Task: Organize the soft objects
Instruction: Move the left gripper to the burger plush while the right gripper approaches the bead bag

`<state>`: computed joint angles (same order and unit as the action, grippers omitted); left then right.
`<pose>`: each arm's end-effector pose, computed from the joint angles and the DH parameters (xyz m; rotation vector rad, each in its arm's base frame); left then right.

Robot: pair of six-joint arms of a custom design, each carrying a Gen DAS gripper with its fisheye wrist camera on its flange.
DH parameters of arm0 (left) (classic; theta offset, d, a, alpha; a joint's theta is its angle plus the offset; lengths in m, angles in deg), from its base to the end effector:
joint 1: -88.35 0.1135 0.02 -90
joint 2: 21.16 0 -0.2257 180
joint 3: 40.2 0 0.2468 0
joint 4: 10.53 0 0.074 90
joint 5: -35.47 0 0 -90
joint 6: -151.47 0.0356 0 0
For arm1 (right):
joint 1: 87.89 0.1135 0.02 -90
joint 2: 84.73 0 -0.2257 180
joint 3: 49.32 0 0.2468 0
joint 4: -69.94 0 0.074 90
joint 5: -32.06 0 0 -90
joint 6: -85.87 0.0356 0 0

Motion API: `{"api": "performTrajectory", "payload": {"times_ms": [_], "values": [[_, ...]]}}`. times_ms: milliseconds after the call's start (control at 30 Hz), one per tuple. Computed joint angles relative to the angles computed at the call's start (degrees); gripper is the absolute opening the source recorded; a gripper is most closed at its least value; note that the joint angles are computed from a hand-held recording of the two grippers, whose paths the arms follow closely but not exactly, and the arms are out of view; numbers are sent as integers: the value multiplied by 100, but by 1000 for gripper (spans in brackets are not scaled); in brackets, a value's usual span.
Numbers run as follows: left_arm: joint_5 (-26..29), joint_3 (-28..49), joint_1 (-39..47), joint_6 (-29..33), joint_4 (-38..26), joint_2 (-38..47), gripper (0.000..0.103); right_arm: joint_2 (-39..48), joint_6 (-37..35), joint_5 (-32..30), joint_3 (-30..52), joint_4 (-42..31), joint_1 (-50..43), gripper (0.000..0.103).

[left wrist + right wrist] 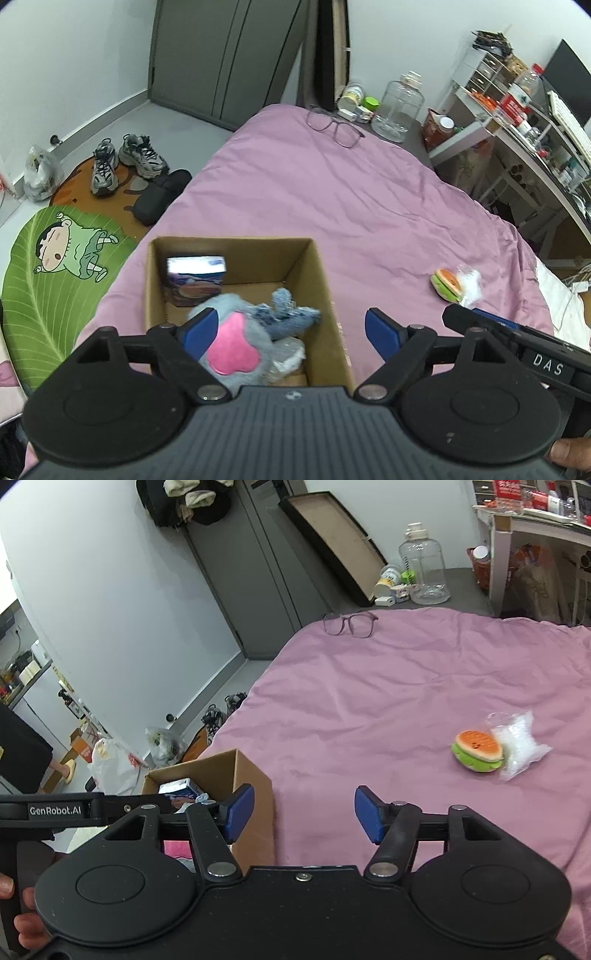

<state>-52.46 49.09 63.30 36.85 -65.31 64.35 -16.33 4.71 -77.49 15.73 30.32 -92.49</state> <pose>0.2871 -0.1356 0.2696 0.0254 2.5071 -0.4140 0.2621 -0.0091 0.2356 0.0979 2.3041 0.4329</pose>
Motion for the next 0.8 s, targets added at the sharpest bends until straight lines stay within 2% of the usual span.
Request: {"api": "performTrajectory", "payload": {"times_ms": [133, 333, 533, 800], "values": [[-131, 133, -228, -108, -97, 36, 86, -201, -153, -136, -57, -94, -278, 67], [-288, 407, -557, -273, -208, 168, 86, -294, -461, -376, -58, -256, -810, 69], [-402, 743, -856, -366, -271, 412, 86, -236, -735, -582, -25, -320, -1353, 75], [-487, 1220, -1119, -490, -358, 849, 86, 79, -1020, -859, 102, -299, -1955, 76]]}}
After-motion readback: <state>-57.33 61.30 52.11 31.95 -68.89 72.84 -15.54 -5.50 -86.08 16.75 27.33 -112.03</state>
